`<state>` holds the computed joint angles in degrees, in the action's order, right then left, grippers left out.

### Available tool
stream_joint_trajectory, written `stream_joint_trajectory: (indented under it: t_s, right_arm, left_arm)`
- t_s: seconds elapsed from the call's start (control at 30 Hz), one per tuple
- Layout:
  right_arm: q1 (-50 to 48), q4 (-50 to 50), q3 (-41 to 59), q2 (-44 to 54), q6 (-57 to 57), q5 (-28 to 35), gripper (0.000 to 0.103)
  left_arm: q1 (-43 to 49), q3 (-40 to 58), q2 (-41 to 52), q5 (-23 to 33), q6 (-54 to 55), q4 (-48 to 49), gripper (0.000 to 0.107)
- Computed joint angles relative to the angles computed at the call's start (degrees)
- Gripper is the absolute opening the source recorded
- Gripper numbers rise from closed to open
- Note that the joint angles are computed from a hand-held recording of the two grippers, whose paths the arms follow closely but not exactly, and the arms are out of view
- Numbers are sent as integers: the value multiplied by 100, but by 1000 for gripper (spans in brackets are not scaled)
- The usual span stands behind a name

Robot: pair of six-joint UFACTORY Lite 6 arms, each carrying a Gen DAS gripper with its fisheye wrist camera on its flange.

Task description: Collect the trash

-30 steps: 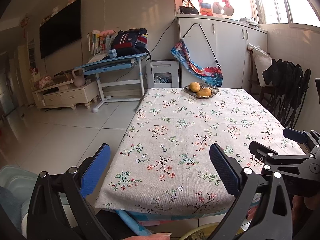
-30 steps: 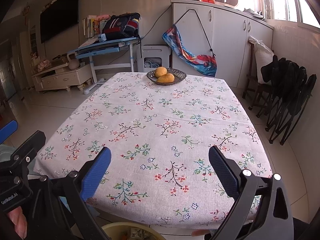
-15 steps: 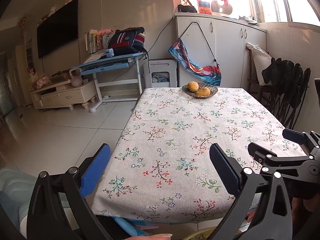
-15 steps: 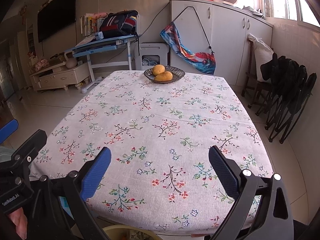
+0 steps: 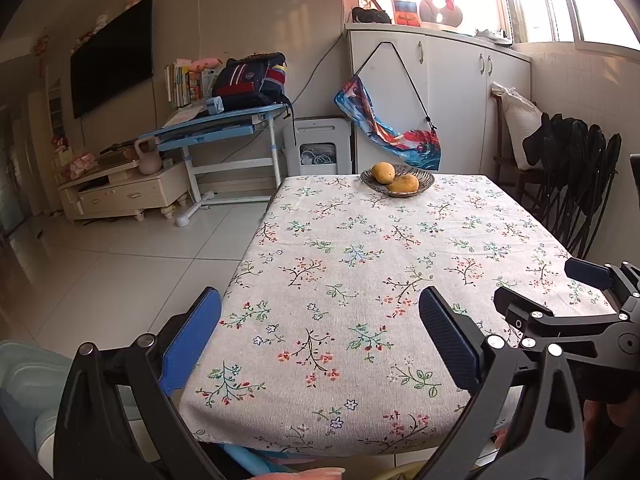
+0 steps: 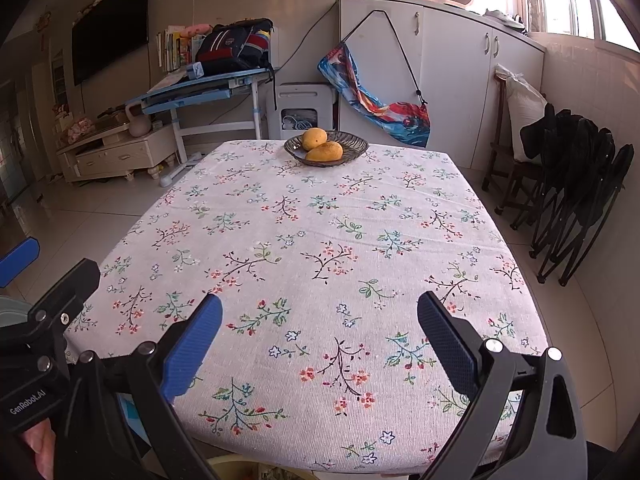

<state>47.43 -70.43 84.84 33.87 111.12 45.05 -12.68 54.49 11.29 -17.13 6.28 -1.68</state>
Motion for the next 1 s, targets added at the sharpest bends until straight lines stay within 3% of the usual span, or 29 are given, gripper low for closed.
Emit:
stream_joint_trajectory:
  t_s: [0.53,1.0]
  right_arm:
    - [-74,-102,54,72,43,-25,94]
    - [-58,-156,76,100,103,53,94]
  left_arm:
    - [-154,401,459,-18,363,-472,96]
    - [-55,465,541,5,122,-223,96]
